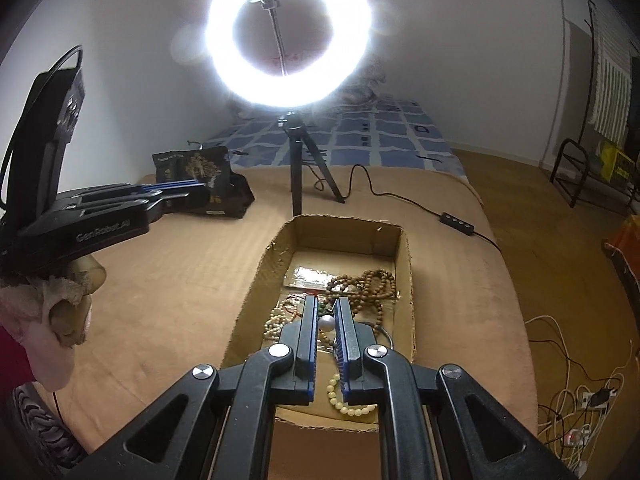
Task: Organize jewelry
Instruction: 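Open right tool to drop earring in box while left tool releases earring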
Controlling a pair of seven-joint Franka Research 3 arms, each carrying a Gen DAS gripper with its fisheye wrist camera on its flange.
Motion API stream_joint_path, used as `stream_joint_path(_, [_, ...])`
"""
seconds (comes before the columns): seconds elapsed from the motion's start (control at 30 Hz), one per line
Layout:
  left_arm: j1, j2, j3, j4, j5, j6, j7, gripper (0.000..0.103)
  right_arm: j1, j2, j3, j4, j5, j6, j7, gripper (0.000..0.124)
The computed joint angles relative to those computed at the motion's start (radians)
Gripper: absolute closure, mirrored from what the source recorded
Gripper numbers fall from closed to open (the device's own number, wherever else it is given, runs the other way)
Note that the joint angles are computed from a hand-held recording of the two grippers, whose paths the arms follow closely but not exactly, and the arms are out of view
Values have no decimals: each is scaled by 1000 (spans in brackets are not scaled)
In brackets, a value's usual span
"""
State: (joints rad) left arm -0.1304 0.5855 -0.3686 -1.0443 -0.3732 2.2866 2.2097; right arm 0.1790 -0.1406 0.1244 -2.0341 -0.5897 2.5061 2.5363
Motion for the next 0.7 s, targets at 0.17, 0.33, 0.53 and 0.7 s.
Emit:
stream_joint_path(0.17, [-39, 55, 8, 74, 37, -17, -37, 95, -4, 12, -9, -8, 10, 17, 0, 118])
stream_joint_path(0.33, [-68, 106, 13, 141, 73, -40, -64, 95, -6, 27, -18, -6, 16, 27, -3, 118])
stream_joint_path(0.53, [-80, 119, 10, 158, 90, -38, -71, 95, -7, 38, -29, -9, 27, 47, -4, 117])
stream_joint_path(0.7, [-79, 112, 6, 149, 89, -23, -75, 95, -7, 41, -33, -14, 45, 66, -12, 105])
